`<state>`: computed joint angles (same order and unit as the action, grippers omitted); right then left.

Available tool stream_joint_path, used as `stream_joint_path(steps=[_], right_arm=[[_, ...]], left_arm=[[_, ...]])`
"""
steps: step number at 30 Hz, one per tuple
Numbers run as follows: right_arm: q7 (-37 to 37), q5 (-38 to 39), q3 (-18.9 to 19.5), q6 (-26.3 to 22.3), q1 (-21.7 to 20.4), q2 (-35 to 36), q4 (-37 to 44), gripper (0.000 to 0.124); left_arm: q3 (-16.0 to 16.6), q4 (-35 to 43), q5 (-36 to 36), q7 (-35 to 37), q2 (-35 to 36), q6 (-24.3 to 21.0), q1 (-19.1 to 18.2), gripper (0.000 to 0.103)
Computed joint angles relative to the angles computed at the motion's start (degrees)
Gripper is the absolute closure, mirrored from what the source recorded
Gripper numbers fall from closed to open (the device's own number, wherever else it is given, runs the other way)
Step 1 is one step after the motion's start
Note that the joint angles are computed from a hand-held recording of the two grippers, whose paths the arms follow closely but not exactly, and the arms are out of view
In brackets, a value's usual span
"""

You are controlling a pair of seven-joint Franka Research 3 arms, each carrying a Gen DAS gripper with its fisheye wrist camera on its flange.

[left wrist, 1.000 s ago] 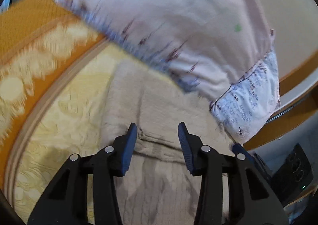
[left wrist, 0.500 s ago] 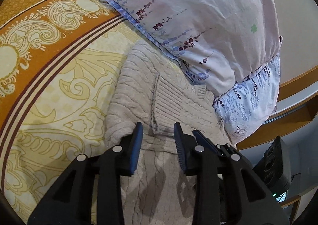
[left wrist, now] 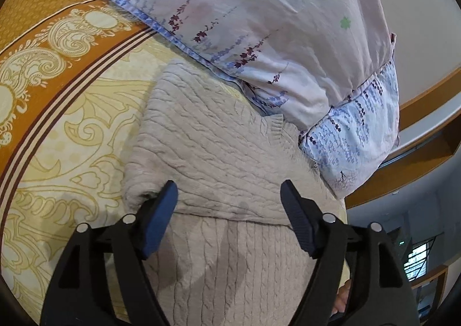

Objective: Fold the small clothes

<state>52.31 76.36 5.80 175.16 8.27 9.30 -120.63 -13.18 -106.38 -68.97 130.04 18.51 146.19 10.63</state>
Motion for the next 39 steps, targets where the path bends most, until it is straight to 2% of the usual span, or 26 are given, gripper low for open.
stream_joint_path(steps=[1, 2, 3, 4, 7, 9, 11, 14, 19, 21, 23, 24, 26, 28, 31, 32, 33, 36, 37, 39], right_arm=[[-0.2, 1.9, -0.1, -2.0, -0.9, -0.6, -0.4, 0.113], [-2.2, 6.3, -0.5, -4.5, -2.1, -1.3, -0.5, 0.097], [-4.8, 12.0, -1.2, -6.3, -3.1, -1.8, -0.2, 0.074], [-5.5, 13.6, -1.9, -6.7, -3.1, -1.7, 0.3, 0.068], [-2.2, 9.9, -3.8, -9.3, -3.4, -0.5, 2.3, 0.07], [4.0, 2.6, -4.6, -12.4, -3.8, 1.4, 4.1, 0.08], [6.6, 0.2, -4.2, -16.1, -4.8, 3.7, 6.1, 0.088], [7.4, -1.5, -3.1, -18.3, -5.6, 4.7, 6.4, 0.098], [4.7, 0.9, -1.8, -20.6, -6.5, 6.0, 7.9, 0.103], [4.7, 1.4, -1.6, -20.5, -6.6, 6.8, 9.0, 0.105], [5.0, -0.3, -1.6, -18.8, -5.9, 7.4, 9.7, 0.115], [4.6, -0.7, -1.4, -17.9, -5.7, 7.7, 10.0, 0.116], [-0.2, 2.0, -0.4, -13.9, -5.5, 6.6, 9.4, 0.116], [-8.5, 8.4, 0.6, -8.5, -5.0, 4.3, 8.3, 0.116], [-18.2, 17.7, 0.0, -0.9, -3.1, 1.6, 6.7, 0.116], [-18.6, 18.5, -0.7, 1.1, -2.2, 1.1, 5.9, 0.116], [-15.3, 15.6, -1.3, 2.5, -1.4, 0.9, 4.6, 0.116], [5.8, -5.4, -3.9, 0.5, 0.0, 1.7, 0.5, 0.116], [9.6, -8.3, -4.6, -1.1, 0.0, 2.4, 0.3, 0.116], [8.4, -6.1, -2.3, -1.5, -2.3, 2.3, 0.5, 0.114]], left_arm=[[0.0, 0.0, 0.3, -0.2, 0.0, -0.1, 0.0, 0.028], [0.0, 0.0, 0.3, -0.3, -0.1, -0.4, 0.1, 0.028], [0.0, -0.2, 0.0, -0.2, -0.3, -0.7, 0.2, 0.027], [0.1, -0.4, -0.3, 0.0, -0.6, -1.0, 0.4, 0.027], [0.4, -1.5, -1.3, 1.1, -1.9, -2.3, 0.8, 0.027], [1.1, -3.2, -0.7, 2.0, -3.6, -1.2, 0.2, 0.027], [1.7, -4.7, 0.1, 2.6, -5.0, 0.1, -0.4, 0.027], [2.9, -7.1, 2.9, 1.7, -6.9, 2.6, -1.4, 0.027], [4.2, -9.3, 10.0, -2.2, -7.8, 5.6, -2.5, 0.027], [4.1, -9.4, 12.0, -3.5, -7.4, 5.9, -2.5, 0.027], [3.9, -9.5, 14.3, -4.7, -7.1, 6.4, -2.5, 0.027], [3.7, -9.7, 14.9, -5.0, -7.0, 6.9, -2.5, 0.027], [3.3, -10.4, 17.4, -5.6, -7.2, 9.2, -3.1, 0.027], [3.0, -10.8, 19.6, -6.5, -7.3, 10.6, -3.3, 0.027], [2.4, -11.1, 21.0, -7.0, -7.3, 11.7, -3.1, 0.027], [2.1, -11.3, 21.1, -6.9, -7.3, 12.0, -2.9, 0.027], [1.9, -11.3, 21.0, -6.6, -7.3, 12.1, -2.7, 0.026], [1.6, -11.5, 21.5, -6.4, -7.4, 12.7, -2.7, 0.025], [1.6, -11.6, 22.2, -6.9, -7.4, 12.9, -2.8, 0.025], [1.3, -11.8, 21.9, -6.8, -7.5, 13.0, -2.6, 0.025]])
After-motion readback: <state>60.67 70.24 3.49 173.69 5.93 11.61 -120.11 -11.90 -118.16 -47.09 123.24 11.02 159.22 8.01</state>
